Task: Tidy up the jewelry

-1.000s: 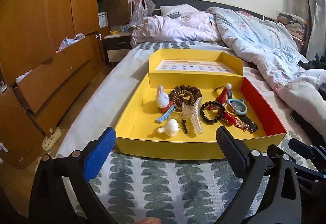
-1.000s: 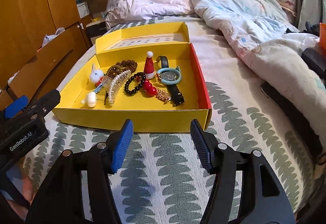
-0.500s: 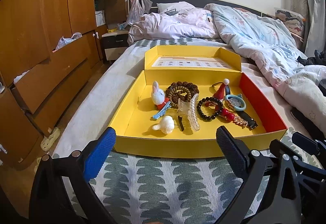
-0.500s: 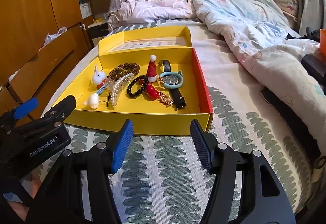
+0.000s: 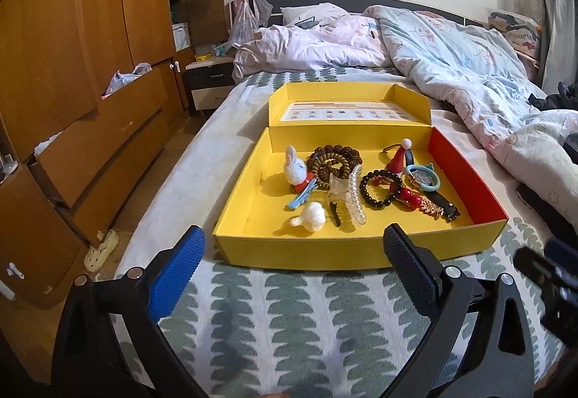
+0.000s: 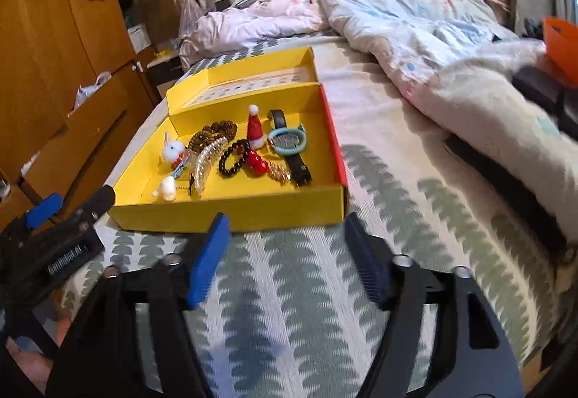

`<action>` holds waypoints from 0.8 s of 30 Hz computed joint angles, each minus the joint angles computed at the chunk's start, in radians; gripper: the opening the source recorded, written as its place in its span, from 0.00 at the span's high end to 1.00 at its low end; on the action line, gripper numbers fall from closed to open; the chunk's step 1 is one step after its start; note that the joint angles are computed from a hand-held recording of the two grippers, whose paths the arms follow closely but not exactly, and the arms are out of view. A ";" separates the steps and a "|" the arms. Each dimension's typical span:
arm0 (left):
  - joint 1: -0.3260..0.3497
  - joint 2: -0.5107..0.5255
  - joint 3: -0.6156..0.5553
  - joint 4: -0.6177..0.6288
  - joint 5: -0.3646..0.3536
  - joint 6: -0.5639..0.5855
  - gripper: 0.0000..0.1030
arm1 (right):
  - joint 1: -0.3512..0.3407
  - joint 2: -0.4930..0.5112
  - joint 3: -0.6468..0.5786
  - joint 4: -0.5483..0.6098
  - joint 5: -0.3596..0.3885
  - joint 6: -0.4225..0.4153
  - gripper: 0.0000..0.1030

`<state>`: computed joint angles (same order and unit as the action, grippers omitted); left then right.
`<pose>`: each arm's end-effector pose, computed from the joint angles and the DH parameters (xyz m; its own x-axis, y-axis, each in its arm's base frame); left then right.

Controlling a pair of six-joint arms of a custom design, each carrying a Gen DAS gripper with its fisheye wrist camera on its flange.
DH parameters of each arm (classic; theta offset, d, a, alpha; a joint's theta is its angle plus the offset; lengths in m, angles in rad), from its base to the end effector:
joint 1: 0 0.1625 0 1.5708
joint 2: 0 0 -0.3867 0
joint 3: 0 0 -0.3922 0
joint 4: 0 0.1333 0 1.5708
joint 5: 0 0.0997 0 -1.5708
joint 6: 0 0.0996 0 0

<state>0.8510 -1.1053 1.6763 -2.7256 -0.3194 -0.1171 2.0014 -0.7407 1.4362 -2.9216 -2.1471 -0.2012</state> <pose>-0.2268 -0.6044 0.3249 -0.6414 -0.2585 -0.7223 0.4784 0.6013 -0.6400 0.3709 -0.6180 0.1667 -0.8163 -0.1912 0.5451 -0.5042 0.6963 -0.5108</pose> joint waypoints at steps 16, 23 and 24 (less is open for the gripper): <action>-0.095 -0.123 0.181 0.085 0.042 -0.106 0.05 | 0.037 -0.111 0.253 -0.194 -0.105 -0.039 0.28; -0.102 -0.146 0.198 0.087 0.044 -0.123 0.05 | 0.050 -0.122 0.268 -0.206 -0.112 -0.051 0.28; -0.103 -0.147 0.200 0.080 0.045 -0.118 0.05 | 0.052 -0.121 0.268 -0.210 -0.111 -0.056 0.28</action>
<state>0.7481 -1.2519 1.8761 -2.6455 -0.2744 -0.2353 2.0534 -0.8617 1.7038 -3.1314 -2.2582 -0.2568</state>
